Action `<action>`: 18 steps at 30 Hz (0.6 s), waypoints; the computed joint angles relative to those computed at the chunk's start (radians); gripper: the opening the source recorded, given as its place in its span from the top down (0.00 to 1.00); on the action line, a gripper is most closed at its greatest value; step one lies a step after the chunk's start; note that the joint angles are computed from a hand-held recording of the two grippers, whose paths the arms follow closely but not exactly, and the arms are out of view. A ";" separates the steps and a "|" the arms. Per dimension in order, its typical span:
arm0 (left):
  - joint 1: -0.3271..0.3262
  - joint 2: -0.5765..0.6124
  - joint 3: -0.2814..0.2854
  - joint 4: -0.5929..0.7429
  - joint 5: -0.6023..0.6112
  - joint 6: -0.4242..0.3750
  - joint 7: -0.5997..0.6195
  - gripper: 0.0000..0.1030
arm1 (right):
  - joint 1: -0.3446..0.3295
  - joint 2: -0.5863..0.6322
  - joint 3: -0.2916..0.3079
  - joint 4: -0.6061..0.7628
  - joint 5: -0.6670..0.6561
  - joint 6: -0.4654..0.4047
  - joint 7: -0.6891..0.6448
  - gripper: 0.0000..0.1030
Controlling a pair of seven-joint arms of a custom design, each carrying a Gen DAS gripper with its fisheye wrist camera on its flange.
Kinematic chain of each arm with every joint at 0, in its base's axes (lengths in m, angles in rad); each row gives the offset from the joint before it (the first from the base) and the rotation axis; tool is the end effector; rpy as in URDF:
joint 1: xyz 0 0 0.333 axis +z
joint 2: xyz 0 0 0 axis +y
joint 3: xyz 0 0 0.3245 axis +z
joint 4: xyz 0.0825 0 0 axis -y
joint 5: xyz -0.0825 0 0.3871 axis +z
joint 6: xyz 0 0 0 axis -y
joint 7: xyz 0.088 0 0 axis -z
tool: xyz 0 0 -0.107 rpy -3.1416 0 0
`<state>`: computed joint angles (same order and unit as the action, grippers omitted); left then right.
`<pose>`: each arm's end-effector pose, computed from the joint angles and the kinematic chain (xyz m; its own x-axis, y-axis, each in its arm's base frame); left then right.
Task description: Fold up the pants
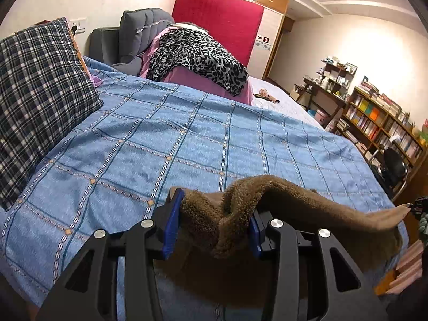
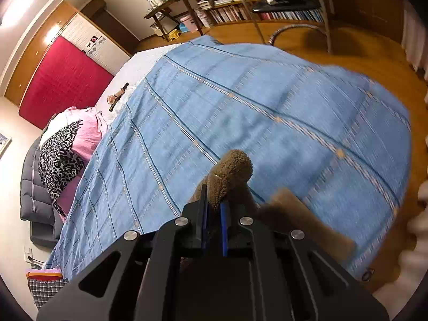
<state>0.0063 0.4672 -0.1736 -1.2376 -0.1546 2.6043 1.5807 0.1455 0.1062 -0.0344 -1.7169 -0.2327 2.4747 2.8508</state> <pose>0.7467 -0.0861 0.6211 -0.1314 -0.9663 0.2216 -0.6364 -0.0892 -0.7662 0.6425 0.0735 0.5984 -0.6851 -0.5338 -0.4957 -0.3775 0.8421 -0.3851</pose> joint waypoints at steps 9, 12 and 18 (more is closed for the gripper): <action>-0.010 -0.104 0.016 -0.215 0.037 0.054 0.043 0.57 | -0.016 -0.171 0.037 -0.316 -0.057 0.131 0.146 0.93; -0.048 -0.118 0.056 -0.259 0.138 0.059 0.007 0.55 | -0.024 -0.181 0.049 -0.360 -0.062 0.144 0.170 0.93; -0.068 -0.116 0.098 -0.303 0.281 0.037 -0.061 0.24 | -0.023 -0.169 0.059 -0.397 -0.063 0.133 0.175 0.93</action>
